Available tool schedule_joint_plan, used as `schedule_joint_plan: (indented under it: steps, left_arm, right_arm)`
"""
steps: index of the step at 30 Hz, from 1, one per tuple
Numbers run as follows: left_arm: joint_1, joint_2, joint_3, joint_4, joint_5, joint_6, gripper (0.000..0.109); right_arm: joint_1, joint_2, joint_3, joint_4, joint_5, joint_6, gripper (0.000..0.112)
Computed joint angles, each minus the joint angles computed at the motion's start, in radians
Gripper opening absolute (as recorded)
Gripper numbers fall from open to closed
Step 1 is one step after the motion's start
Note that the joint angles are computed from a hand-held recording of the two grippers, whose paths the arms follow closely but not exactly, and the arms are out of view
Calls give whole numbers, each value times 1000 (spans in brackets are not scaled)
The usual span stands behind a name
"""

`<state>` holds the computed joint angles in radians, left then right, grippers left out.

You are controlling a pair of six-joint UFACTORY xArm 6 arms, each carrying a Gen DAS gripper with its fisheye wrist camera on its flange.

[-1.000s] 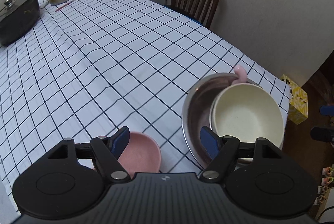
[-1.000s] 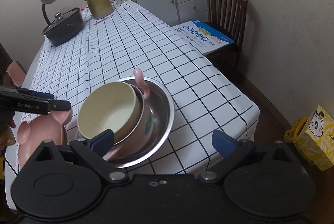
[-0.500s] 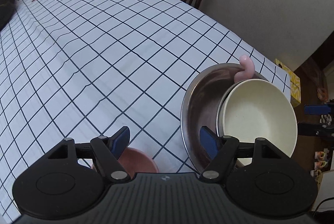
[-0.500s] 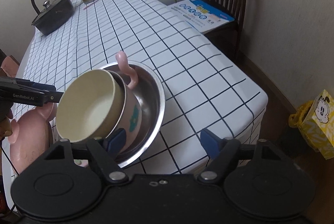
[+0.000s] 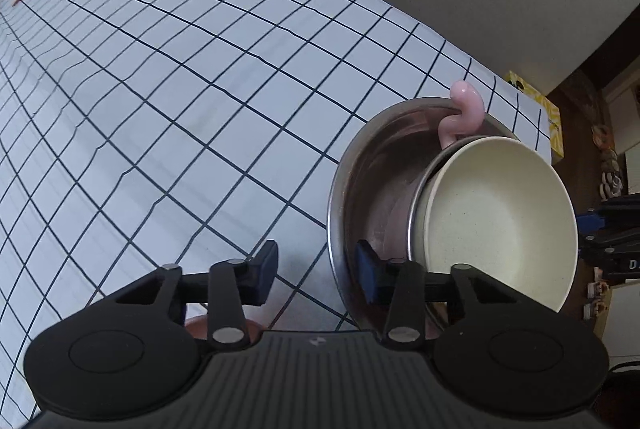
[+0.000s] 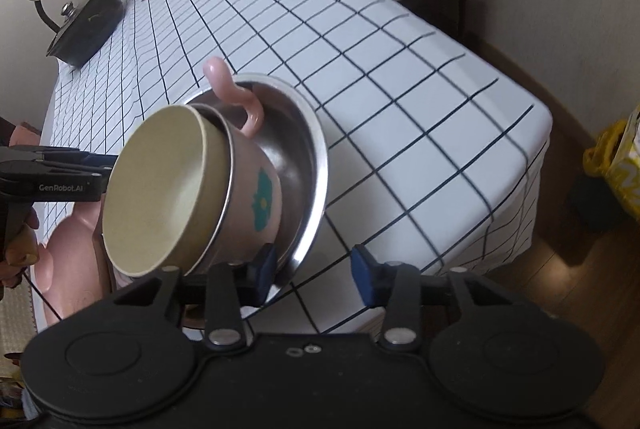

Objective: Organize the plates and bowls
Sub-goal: 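Close both tools on the rim of the large steel bowl, then lift the nested bowl stack with both tools and carry it toward the plates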

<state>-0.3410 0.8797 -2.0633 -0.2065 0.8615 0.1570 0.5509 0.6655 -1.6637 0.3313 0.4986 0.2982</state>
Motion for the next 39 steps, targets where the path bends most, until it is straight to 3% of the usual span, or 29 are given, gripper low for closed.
schedule_joint_plan:
  steps: [6, 9, 19, 32, 39]
  left_arm:
    - [6, 71, -128, -51, 92, 21, 18]
    - [7, 92, -163, -70, 116, 23, 14]
    - [-1, 68, -122, -43, 85, -41, 12]
    - [-13, -27, 33, -24, 0, -107, 11]
    - [-17, -60, 62, -11, -5, -150, 11]
  right_arm:
    - [0, 40, -77, 22, 75, 2, 29]
    - [-1, 61, -118, 31, 112, -9, 20]
    - [-3, 99, -201, -13, 194, 14, 18]
    - [-10, 112, -238, -22, 230, -22, 16]
    - [-23, 111, -261, -10, 264, -45, 15]
